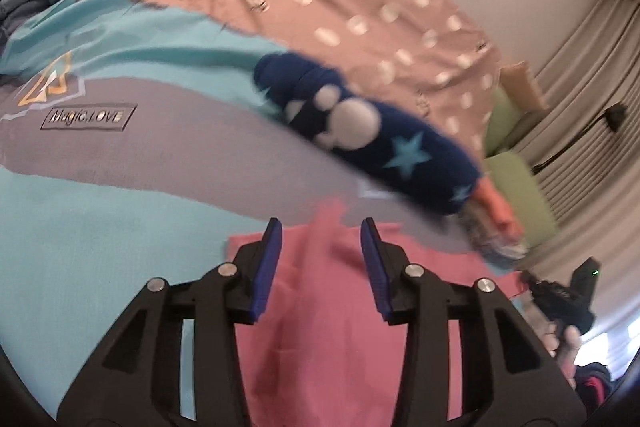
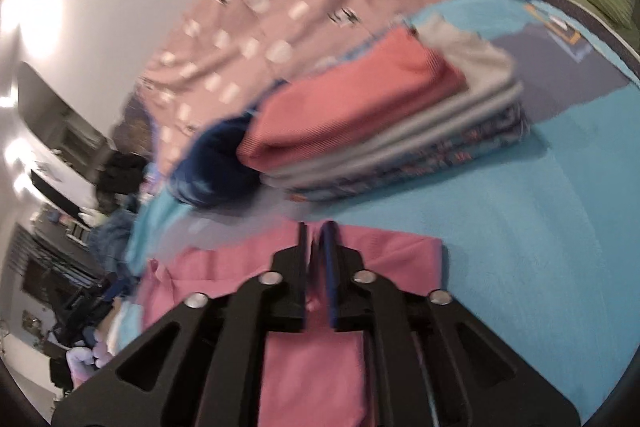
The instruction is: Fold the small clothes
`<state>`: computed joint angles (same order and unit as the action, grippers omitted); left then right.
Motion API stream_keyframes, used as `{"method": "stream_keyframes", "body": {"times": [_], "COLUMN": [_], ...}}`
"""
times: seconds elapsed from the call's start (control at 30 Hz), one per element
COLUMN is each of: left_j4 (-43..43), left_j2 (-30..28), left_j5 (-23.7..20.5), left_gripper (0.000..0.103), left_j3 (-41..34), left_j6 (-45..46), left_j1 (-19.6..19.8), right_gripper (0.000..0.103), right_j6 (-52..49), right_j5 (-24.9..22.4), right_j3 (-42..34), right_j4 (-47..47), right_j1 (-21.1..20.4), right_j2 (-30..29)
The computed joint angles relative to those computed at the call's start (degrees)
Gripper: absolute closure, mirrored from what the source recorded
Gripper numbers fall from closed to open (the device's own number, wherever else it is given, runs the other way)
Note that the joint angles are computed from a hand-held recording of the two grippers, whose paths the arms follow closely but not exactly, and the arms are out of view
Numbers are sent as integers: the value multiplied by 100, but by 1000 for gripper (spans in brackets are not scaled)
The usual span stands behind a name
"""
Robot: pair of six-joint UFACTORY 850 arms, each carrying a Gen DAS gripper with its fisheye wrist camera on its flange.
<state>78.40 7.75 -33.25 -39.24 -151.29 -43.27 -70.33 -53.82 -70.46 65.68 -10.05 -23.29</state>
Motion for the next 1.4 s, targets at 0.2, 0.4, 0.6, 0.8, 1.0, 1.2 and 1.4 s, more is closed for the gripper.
{"method": "stream_keyframes", "body": {"times": [0.2, 0.4, 0.6, 0.8, 1.0, 1.2, 1.4], "left_j4": [-325, -714, -1515, -468, 146, 729, 483], "left_j2": [34, -231, -840, -573, -326, -435, -279], "left_j5": [-178, 173, 308, 464, 406, 618, 357], "left_gripper": [46, 36, 38, 98, 93, 93, 91], "left_j3": [146, -92, -583, -265, -4, 112, 130], "left_j6": [773, 1676, 2940, 1796, 1063, 310, 477], "left_j1": [-226, -128, 191, 259, 291, 359, 211], "right_gripper": [71, 59, 58, 59, 101, 102, 102], "right_j6": [-950, -1797, -1500, -1022, -795, -1139, -809], "right_j5": [312, 715, 1269, 840, 113, 724, 195], "right_j3": [189, 419, 254, -94, -227, 231, 135], "right_j4": [-84, -802, -1116, -807, -486, 227, -77], "right_j1": [-203, -44, 384, 292, 116, -10, -355], "right_j2": [182, 425, 233, -169, -307, 193, 89]}}
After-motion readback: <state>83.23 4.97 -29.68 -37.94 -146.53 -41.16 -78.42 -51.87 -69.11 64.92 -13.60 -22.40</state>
